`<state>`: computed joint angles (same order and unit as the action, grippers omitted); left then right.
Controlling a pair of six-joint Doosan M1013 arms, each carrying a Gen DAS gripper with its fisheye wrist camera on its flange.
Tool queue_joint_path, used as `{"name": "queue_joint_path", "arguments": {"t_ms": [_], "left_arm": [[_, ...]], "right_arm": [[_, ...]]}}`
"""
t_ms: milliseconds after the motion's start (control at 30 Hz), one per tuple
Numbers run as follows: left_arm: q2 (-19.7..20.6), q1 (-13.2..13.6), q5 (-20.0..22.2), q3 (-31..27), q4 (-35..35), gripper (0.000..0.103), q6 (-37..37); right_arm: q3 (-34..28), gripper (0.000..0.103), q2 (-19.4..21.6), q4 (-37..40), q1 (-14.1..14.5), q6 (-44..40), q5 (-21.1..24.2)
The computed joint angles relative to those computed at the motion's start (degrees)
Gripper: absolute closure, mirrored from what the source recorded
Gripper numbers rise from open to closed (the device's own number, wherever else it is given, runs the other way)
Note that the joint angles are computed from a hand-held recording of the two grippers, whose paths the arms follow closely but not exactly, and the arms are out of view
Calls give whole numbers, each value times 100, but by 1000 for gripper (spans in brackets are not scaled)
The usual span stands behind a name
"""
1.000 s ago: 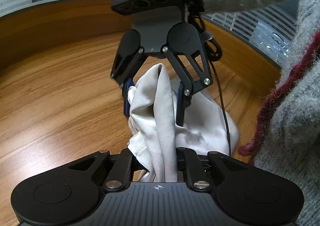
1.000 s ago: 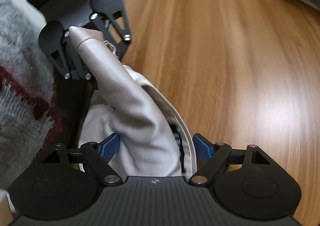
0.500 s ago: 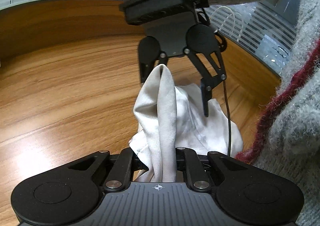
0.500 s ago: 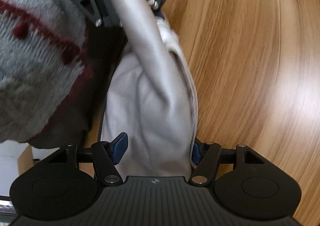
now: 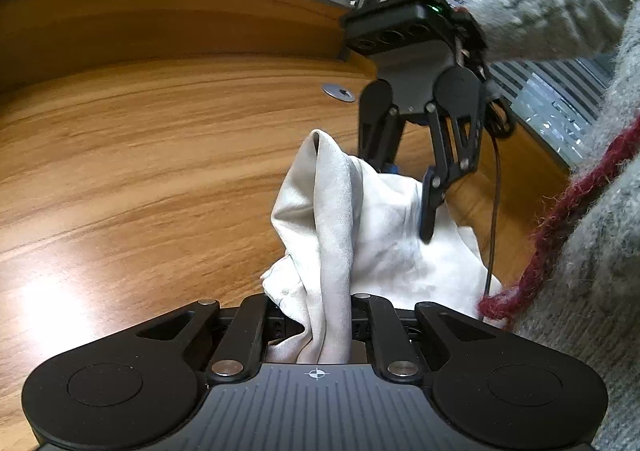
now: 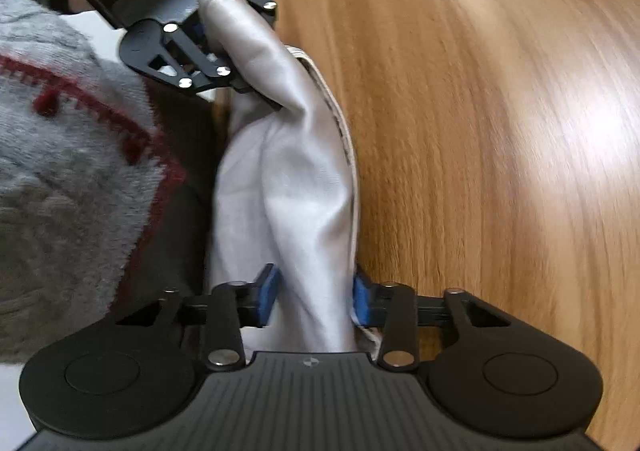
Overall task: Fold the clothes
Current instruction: 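Grasp the shirt with the right gripper beside the left gripper, then carry the held shirt with both grippers to the cardboard box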
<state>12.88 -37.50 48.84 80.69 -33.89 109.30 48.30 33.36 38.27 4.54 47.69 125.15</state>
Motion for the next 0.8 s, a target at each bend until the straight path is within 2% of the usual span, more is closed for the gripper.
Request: {"name": "queue_joint_path", "arguments": {"t_ms": [133,267,367,533,667,800], "left_arm": [[52,6,79,-67,20,89,-30],[166,-14,311,-293,243,89,-230],[248,3,610,-510,198,89,-281],[480,-6,1064,-1063,33,89,400],[746,-75,1520,-1672,-25,89,1052],[1069,-336,1825,-2359,192,89,1760]], "right_arm": [[453,67,-385,-219,-42,-27,-611],[768,88,-746,-494,-57,277,-1256],[969,95,-1029,-646,-75,647,-1671],[1277,97,-1504,-838,-210,1410,-2152],[1608,97,-2012,-1123,-298,2366,-2693],[1953,97,-2579,-1792,-264,3632,-3346]]}}
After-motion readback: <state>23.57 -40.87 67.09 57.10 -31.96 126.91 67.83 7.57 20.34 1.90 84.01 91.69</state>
